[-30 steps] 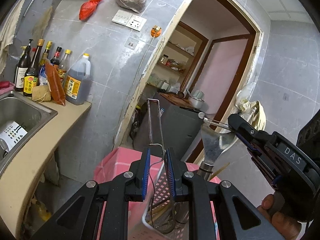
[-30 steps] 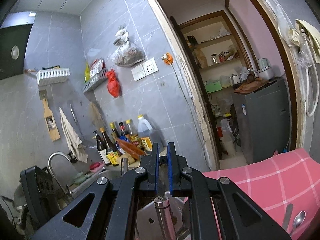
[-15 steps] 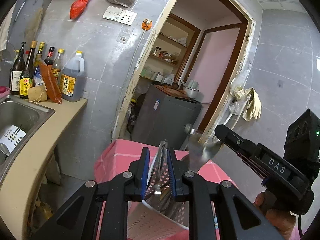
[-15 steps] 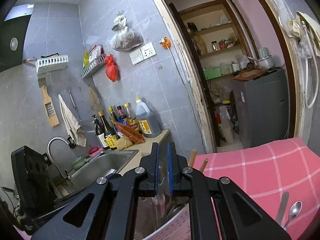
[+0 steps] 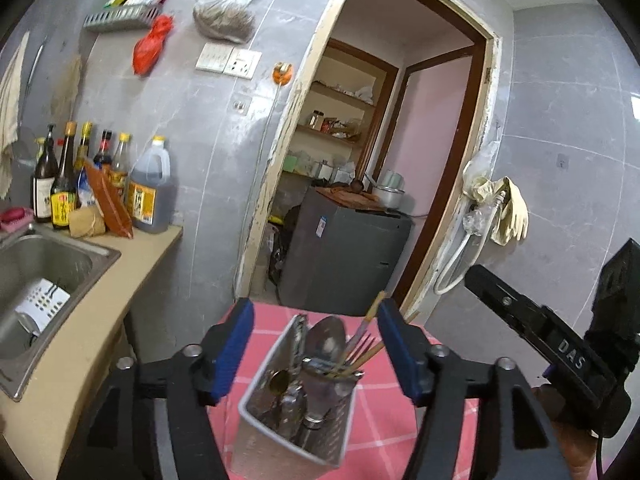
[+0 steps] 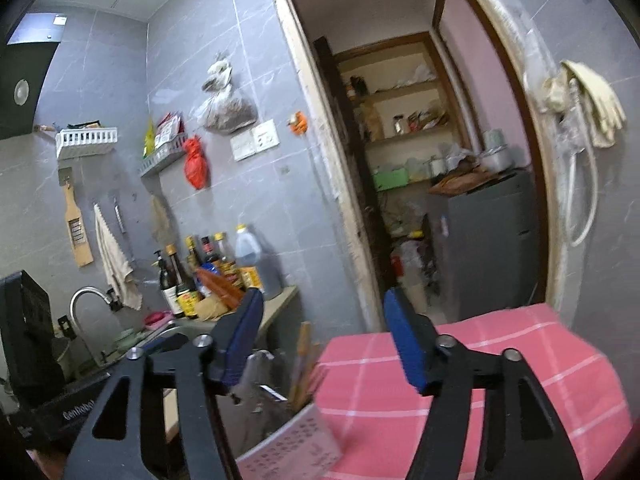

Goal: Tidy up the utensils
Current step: 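Withdraw both open tools from the caddy toward the table, then move both open tools toward the blue-handled spoon and steel knife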

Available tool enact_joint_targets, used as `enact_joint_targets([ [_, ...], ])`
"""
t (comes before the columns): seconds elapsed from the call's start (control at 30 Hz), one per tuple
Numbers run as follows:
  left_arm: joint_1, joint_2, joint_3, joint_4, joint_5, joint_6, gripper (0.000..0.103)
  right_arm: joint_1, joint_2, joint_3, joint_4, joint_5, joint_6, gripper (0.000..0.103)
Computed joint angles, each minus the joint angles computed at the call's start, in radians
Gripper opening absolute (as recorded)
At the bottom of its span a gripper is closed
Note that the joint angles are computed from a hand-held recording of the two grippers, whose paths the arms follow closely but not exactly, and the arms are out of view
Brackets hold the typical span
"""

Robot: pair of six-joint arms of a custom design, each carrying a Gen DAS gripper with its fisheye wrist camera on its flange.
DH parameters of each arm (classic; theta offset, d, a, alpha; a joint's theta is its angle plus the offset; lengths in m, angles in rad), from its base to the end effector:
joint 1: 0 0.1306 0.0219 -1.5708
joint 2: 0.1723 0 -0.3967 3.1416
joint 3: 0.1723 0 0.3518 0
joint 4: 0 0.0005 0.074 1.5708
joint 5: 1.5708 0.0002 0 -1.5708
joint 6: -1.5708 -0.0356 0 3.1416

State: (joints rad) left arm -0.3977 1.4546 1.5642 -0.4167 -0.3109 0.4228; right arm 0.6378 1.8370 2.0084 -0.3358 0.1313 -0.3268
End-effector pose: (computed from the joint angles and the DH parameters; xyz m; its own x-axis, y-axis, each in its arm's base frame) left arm 0.4619 -0.1828 0.5323 -0.2952 -0.2997 -0.9072 -0.0232 0.9515 -0.3068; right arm 0.5211 0.3798 0.5317 -0.2807 0.1881 -0.9412 -0.4186 0.8585 0.2964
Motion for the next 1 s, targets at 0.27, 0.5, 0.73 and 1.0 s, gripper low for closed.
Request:
enact_joint_targets([
  [0.27, -0.078, 0.046, 0.08, -0.002, -0.103, -0.04, 0.092, -0.05, -0.123, -0.15, 0.06, 0.079, 0.064, 0.094],
  [0.5, -0.143, 0.101, 0.144, 0.0, -0.177, -0.06, 0.102, -0.107, -0.198, -0.248, 0.069, 0.125, 0.086, 0.102],
  [0.73, -0.189, 0.182, 0.236, -0.037, -0.192, -0.074, 0.102, -0.171, -0.231, -0.304, 0.047, 0.117, 0.108, 0.102],
  [1.0, -0.223, 0.288, 0.326, -0.073, -0.197, -0.073, 0.102, -0.238, -0.231, -0.354, 0.03, 0.069, 0.104, 0.102],
])
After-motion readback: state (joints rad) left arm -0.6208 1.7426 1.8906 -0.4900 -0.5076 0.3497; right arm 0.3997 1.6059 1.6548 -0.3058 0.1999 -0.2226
